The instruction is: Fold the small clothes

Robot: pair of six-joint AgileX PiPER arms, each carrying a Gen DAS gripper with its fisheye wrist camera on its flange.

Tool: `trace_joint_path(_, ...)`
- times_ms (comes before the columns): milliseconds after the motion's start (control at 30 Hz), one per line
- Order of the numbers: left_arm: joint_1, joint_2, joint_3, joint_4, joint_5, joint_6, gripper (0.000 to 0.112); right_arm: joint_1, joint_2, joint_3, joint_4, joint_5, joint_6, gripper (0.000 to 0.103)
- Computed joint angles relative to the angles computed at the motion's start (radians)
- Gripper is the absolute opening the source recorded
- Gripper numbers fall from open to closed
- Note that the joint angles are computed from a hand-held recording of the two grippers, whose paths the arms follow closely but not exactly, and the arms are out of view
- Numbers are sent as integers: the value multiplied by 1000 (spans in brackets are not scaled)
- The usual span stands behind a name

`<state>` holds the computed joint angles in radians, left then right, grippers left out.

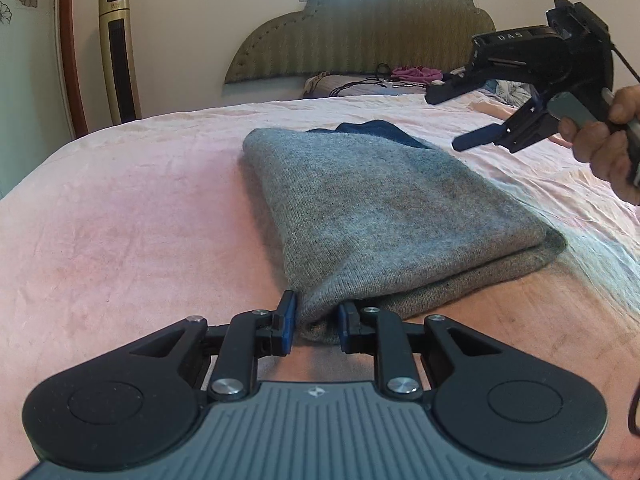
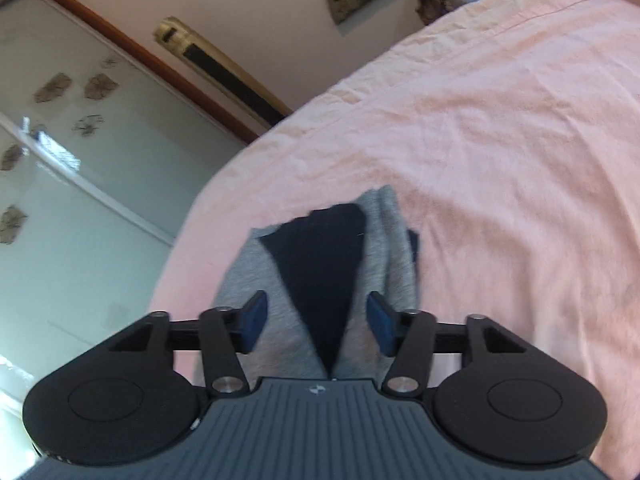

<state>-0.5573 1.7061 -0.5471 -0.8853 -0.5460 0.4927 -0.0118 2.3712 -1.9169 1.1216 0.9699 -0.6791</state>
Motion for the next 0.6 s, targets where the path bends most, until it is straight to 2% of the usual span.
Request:
trace_joint_path(67,5,0,0,9,3,-7,20,17,-68,105,-29,-9,-51,68)
trace_joint_path(133,8,1,0,14,4,-10,20,39,-96,117,-154,-15,5,67)
trace_joint_path(200,5,3,-3,6,3,-3,20,50,-101,143,-175,-5,-1,65)
trace_joint_path(233,6,3,-3,7,4,-3,20,63,-110,169,-184,-26,-18,59)
trace_joint_path(267,7,2,-4,9,6,-5,20,76,-123,200,-191,-53,-44,30)
trace_joint_path(300,9,2,-4,11,8,-7,20,88,-123,201,-210,-57,-45,17)
trace_joint_path(433,15,5,-2,31,10,-28,21,62,-195,311,-126,-106,-167,16)
trace_joint_path(533,18,6,-3,38,12,-32,21,41,-183,381,-83,-146,-219,11)
trace_joint_path(600,20,6,-4,40,14,-33,21,35,-192,412,-24,-154,-260,14)
